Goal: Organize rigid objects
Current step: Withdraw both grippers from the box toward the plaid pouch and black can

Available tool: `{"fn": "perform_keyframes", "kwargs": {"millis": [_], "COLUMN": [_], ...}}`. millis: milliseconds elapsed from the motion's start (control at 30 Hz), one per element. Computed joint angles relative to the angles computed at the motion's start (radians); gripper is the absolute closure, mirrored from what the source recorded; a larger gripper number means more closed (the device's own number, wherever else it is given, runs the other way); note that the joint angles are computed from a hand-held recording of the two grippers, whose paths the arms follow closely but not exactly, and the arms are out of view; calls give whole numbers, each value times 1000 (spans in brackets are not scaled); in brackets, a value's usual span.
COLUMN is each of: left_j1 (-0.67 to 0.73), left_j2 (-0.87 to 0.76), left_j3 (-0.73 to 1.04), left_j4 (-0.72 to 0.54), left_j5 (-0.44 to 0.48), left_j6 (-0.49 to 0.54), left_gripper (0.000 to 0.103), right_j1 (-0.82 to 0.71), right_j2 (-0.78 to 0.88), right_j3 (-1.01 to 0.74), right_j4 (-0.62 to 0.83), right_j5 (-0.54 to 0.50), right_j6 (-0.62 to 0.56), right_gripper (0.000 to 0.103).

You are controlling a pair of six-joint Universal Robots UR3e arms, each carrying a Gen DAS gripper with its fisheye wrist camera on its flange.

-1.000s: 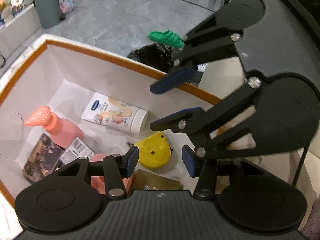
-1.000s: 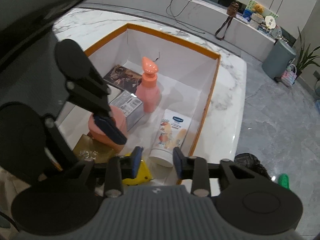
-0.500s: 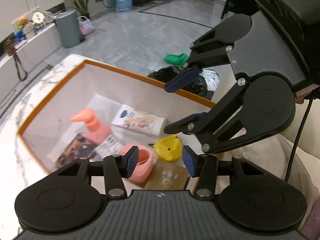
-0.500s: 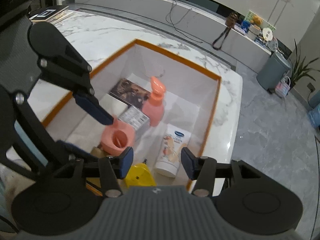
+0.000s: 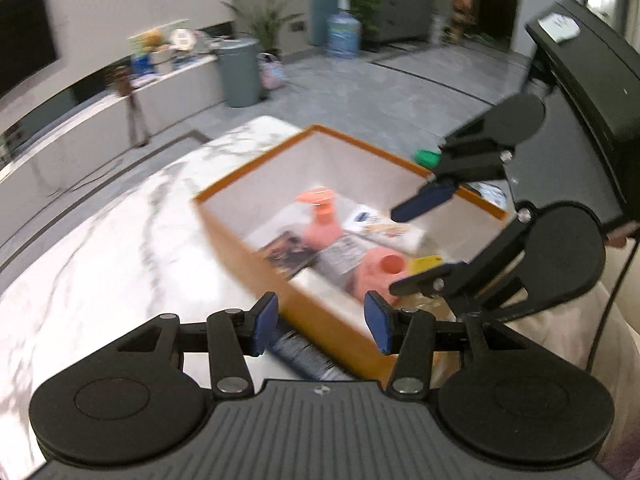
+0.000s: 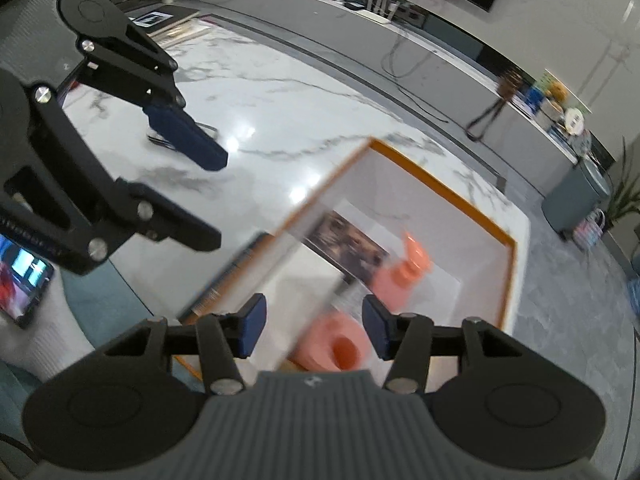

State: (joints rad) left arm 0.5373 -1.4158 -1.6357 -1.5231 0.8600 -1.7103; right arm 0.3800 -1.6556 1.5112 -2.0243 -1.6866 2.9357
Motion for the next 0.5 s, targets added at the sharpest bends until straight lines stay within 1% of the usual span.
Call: {"fn": "perform_keyframes", "kwargs": {"millis": [100,167,267,400,500], "left_j1": [88,140,210,282,332], "left_j2": [9,11,5,-6,-17], "left_j3": [10,10,17,-12,-39], "left_j4": [-49,-59,-76,-42,-15], "left_j5": [-35,-55,-79,-79,-73], "left_j6": [41,63,85,99,116], "left_gripper": [45,45,45,45,45], "right_j1": [64,99,138,193,229], "right_j2": [92,150,222,318,384], "right_j3": [-86,-136,-176,-192,-194], "right_j4": [-8,-22,-74,-162,-218], "right_j5": [-19,-26,-23,-43,-64], "right_j6": [26,56,132,261,337], "right_gripper": [50,50,50,50,50]}}
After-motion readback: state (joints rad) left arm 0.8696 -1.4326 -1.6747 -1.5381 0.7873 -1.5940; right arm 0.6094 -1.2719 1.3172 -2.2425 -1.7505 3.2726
